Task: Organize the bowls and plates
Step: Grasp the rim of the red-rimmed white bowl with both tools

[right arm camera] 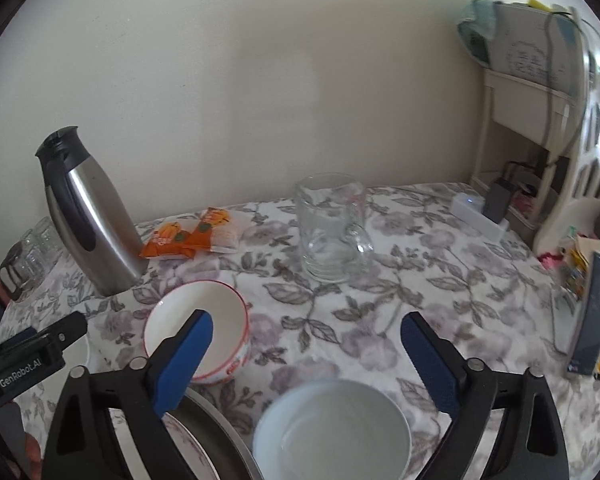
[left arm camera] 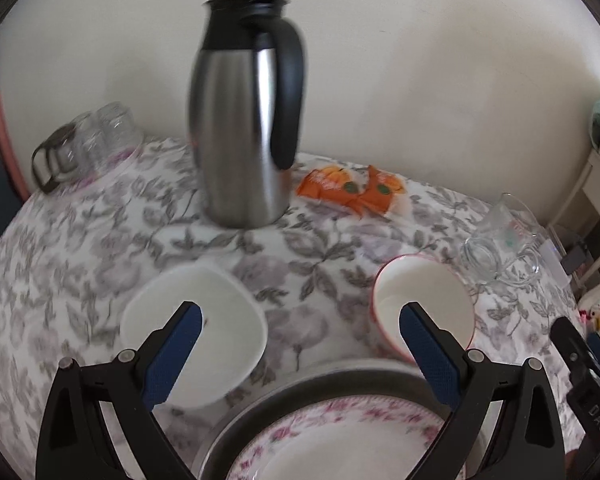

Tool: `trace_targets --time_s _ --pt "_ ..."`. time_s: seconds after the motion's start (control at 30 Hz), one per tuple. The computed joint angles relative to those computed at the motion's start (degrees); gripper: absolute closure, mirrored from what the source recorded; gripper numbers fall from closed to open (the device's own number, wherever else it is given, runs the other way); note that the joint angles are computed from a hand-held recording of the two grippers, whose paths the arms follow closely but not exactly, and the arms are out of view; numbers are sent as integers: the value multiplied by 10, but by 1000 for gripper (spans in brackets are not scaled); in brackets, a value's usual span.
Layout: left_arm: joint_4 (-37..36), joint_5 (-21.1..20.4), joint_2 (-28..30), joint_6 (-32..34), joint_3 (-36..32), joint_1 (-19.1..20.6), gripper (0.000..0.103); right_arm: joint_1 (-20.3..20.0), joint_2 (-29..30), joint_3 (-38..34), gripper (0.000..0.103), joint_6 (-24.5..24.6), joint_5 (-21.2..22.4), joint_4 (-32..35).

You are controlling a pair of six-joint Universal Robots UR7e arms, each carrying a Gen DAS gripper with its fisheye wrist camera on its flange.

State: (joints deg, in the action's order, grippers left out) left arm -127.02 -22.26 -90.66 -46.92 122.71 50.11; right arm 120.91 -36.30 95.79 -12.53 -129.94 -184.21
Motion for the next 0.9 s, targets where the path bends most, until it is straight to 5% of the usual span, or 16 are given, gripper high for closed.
trace_targets --time_s 0.1,0.37,0.5,0.67,0.73,0.9 --pt "-29 -35 19 71 -34 13 4 2 11 -38 19 -1 -1 54" --pt "44 -113 58 92 -125 51 7 -3 27 -108 41 39 8 172" --pt "59 -169 80 83 -153 74 29 -14 34 -133 53 83 38 264" --pt "36 -226 107 90 -163 100 40 -24 51 -152 66 130 38 335" --pt "46 -229 120 83 -169 106 50 -31 56 -162 68 172 45 378" --pt "35 -243 136 91 -171 115 60 -35 72 -171 77 167 40 387"
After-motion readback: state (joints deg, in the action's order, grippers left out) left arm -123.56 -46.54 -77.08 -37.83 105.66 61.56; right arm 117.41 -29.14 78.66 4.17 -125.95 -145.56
